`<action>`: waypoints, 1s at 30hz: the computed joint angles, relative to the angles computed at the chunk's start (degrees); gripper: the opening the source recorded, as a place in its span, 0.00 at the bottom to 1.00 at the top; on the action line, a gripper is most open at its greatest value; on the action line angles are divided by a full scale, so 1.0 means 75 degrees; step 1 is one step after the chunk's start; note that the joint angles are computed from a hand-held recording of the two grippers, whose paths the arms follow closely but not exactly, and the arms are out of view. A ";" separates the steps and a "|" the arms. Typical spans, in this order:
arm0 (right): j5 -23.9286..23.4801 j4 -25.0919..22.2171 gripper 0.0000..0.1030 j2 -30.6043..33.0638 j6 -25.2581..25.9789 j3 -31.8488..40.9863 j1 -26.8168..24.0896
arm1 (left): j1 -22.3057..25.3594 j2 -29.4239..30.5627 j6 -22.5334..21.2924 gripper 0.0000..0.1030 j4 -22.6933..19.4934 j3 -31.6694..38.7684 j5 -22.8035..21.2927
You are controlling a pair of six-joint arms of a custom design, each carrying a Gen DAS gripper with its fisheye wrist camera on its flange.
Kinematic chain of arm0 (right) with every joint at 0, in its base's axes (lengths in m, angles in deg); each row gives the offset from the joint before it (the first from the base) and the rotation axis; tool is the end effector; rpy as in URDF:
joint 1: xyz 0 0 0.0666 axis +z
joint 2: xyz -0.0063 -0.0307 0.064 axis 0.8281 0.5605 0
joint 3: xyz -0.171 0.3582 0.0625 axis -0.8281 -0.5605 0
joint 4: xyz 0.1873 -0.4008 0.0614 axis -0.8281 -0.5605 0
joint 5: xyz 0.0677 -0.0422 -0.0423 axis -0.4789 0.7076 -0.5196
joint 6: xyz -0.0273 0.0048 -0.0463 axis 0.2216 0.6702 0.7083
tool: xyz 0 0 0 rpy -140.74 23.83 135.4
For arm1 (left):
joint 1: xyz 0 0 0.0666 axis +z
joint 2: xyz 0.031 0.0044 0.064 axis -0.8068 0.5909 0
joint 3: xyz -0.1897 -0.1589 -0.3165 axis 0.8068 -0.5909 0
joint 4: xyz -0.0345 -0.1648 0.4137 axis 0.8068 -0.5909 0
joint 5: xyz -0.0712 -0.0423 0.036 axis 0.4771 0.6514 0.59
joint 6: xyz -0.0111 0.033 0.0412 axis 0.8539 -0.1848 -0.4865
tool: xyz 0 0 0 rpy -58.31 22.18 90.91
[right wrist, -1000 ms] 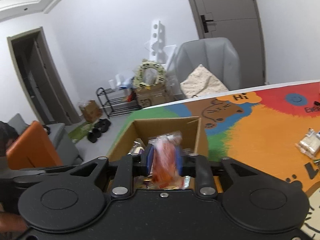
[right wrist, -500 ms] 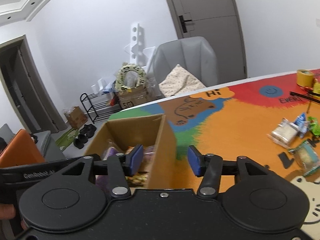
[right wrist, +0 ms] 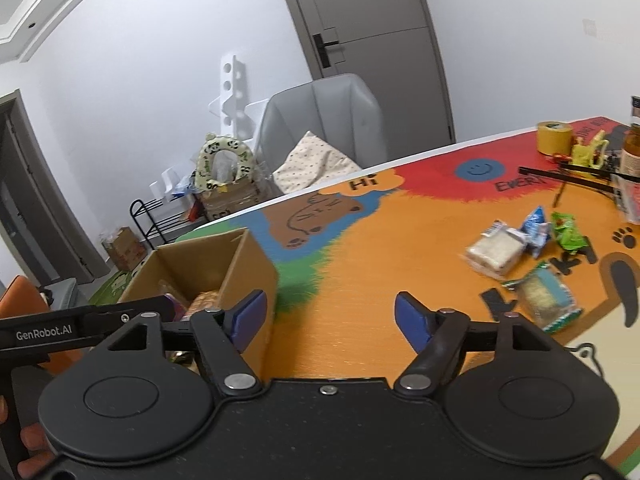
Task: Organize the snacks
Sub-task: 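Move both open grippers back toward the remaining snacks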
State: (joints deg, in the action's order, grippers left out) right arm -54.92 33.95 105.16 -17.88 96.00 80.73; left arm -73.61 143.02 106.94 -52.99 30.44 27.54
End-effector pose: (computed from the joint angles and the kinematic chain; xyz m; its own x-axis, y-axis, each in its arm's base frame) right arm 0.6437 0.3113 0.4241 -0.5661 -0.1651 -0.8077 -0.6106 0.7422 0.2762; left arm 0.5189 -0.1712 0.4431 -0.4617 -0.4360 -0.7725 -0.3791 0.8843 -0.2726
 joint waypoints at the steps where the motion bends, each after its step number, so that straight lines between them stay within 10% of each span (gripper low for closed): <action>1: -0.0007 0.0001 0.71 0.0003 -0.0021 -0.0006 -0.0046 | -0.0031 0.0050 -0.0007 0.86 0.0025 0.0043 -0.0008; 30: 0.0448 -0.0193 0.73 0.0185 0.0030 -0.0072 -0.1084 | -0.0425 0.1867 -0.0500 0.90 -0.0004 0.1869 0.0886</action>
State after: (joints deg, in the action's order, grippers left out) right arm -51.57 32.50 106.54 -17.66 95.46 72.61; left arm -76.79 157.02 103.19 -53.02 44.46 34.19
